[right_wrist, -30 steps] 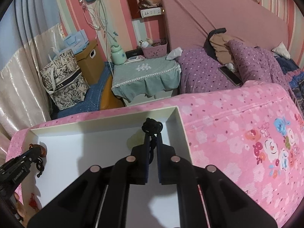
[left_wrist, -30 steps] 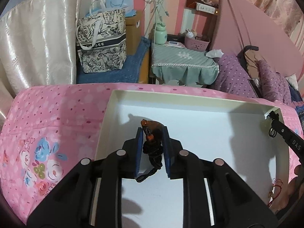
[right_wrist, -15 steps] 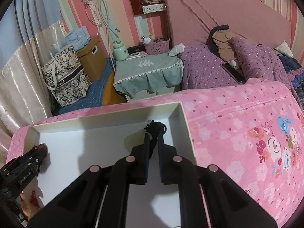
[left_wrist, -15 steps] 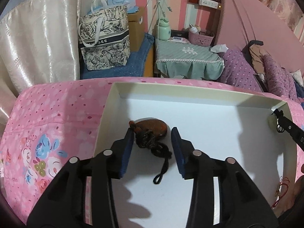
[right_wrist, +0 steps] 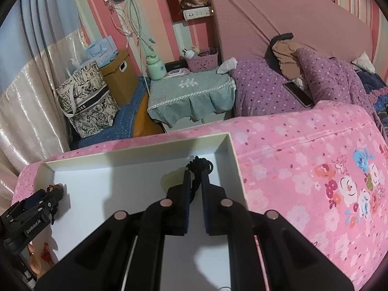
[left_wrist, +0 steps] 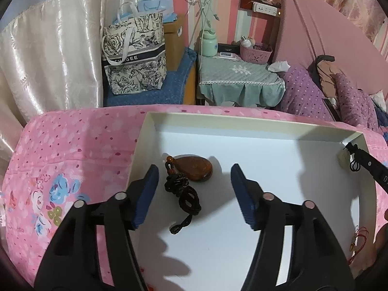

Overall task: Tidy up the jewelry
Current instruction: 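Open both tools to release the pendant and black cord item in the tray, then withdraw both tools from the tray toward the bedspread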

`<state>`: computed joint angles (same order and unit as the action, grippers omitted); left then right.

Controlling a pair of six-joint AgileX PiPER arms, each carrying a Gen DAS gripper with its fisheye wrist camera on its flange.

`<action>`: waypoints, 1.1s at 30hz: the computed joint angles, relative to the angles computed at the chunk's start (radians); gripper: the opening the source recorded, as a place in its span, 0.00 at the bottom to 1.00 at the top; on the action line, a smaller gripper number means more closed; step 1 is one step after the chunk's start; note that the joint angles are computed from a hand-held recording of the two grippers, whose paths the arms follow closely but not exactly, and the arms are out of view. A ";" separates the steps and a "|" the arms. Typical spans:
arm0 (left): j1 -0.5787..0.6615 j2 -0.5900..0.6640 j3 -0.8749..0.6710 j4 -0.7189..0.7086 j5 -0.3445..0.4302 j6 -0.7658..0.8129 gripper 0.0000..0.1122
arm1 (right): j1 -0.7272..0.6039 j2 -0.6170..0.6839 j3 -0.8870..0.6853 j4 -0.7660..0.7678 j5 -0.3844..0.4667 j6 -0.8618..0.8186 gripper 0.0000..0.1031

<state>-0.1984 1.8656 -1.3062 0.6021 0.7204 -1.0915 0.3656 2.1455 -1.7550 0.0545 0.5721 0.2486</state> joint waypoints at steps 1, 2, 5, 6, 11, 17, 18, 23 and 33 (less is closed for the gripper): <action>-0.006 -0.003 -0.001 0.011 0.006 -0.008 0.59 | 0.000 -0.007 0.010 -0.005 -0.011 0.004 0.26; -0.013 -0.007 0.001 0.020 0.010 -0.016 0.61 | 0.004 -0.014 0.019 -0.026 -0.020 0.026 0.45; -0.030 -0.021 -0.003 0.031 0.024 -0.026 0.67 | 0.010 -0.042 0.048 -0.088 -0.049 0.078 0.51; -0.038 -0.027 -0.008 0.030 0.035 -0.031 0.69 | 0.006 -0.049 0.050 -0.067 -0.050 0.057 0.51; -0.082 -0.073 0.005 -0.025 0.044 -0.015 0.75 | -0.017 -0.127 0.131 0.021 -0.086 -0.033 0.62; -0.158 -0.171 0.054 -0.008 0.146 -0.033 0.84 | -0.012 -0.254 0.270 -0.020 -0.102 -0.020 0.68; -0.164 -0.197 0.075 -0.011 0.152 -0.032 0.85 | -0.011 -0.282 0.301 -0.036 -0.104 -0.004 0.70; -0.197 -0.395 0.210 -0.028 0.214 -0.011 0.87 | 0.017 -0.443 0.467 -0.154 -0.116 0.085 0.74; -0.316 -0.766 0.449 0.002 0.408 -0.066 0.89 | 0.125 -0.790 0.738 -0.446 -0.048 0.302 0.77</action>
<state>-0.5149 1.0997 -0.8575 0.6041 1.1280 -1.1571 0.4909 1.3559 -1.0166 -0.3917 0.5243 0.5506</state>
